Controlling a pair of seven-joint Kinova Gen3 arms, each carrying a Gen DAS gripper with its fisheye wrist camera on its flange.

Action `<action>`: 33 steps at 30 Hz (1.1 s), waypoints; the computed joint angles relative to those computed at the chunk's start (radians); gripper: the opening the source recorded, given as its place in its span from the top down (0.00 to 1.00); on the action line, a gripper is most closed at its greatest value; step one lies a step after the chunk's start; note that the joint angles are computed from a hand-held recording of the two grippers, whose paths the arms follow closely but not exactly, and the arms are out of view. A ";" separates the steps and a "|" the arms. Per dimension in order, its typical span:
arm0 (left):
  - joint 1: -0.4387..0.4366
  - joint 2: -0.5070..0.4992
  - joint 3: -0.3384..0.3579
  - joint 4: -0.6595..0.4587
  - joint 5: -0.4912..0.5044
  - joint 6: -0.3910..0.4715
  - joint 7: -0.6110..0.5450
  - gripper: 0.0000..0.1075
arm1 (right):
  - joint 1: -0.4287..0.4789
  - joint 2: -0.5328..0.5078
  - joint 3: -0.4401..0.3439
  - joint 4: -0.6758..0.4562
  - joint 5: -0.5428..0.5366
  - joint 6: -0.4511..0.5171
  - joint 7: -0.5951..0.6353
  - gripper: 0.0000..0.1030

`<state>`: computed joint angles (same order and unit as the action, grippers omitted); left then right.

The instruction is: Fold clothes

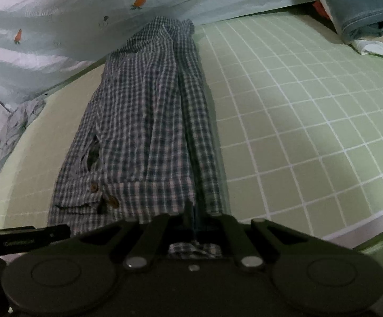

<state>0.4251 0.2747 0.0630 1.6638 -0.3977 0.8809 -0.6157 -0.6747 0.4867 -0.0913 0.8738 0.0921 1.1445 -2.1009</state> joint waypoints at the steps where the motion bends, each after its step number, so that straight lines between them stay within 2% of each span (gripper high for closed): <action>1: 0.002 0.002 0.001 -0.002 0.002 0.005 0.002 0.12 | -0.003 0.001 0.002 -0.002 0.006 0.009 0.003 0.96; 5: 0.012 0.012 0.007 -0.008 0.011 0.024 0.007 0.12 | 0.002 -0.008 0.003 0.021 0.004 0.012 -0.011 0.88; 7: 0.011 0.013 0.010 -0.007 0.020 0.025 -0.002 0.12 | -0.003 -0.007 0.007 0.022 0.011 0.019 -0.023 0.78; 9: 0.006 0.014 0.013 -0.005 0.033 0.025 -0.016 0.12 | -0.013 -0.006 0.011 0.020 0.024 0.029 -0.035 0.57; 12: 0.007 0.018 0.014 -0.005 0.043 0.033 -0.030 0.12 | -0.009 -0.004 0.003 0.027 0.017 0.029 -0.040 0.44; 18: 0.023 0.017 0.014 0.008 0.034 0.026 -0.031 0.12 | -0.019 0.016 -0.002 -0.003 0.014 0.071 -0.025 0.26; 21: 0.028 0.010 0.017 0.018 0.031 0.015 -0.037 0.14 | -0.036 0.042 0.003 -0.055 0.028 0.120 0.002 0.21; 24: 0.027 -0.004 0.024 0.032 0.032 -0.007 -0.057 0.27 | -0.053 0.069 0.010 -0.110 0.037 0.174 0.027 0.21; 26: 0.021 -0.011 0.030 0.040 0.042 -0.029 -0.077 0.30 | -0.064 0.088 0.015 -0.150 0.042 0.210 0.045 0.21; 28: 0.031 -0.007 0.028 0.038 0.029 -0.025 -0.077 0.32 | -0.070 0.100 0.017 -0.175 0.041 0.230 0.065 0.26; 30: 0.039 -0.011 0.023 0.045 0.018 -0.031 -0.060 0.38 | -0.072 0.106 0.017 -0.193 0.037 0.235 0.092 0.47; 31: 0.042 -0.013 0.020 0.048 0.012 -0.034 -0.052 0.42 | -0.074 0.110 0.020 -0.202 0.039 0.241 0.102 0.53; 33: 0.044 -0.013 0.014 0.048 0.000 -0.032 -0.032 0.56 | -0.075 0.114 0.024 -0.211 0.040 0.245 0.122 0.73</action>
<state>0.4694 0.2616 0.0775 1.7113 -0.3977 0.8485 -0.6474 -0.7501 0.6006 -0.0670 0.6629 0.1322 1.3894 -1.9792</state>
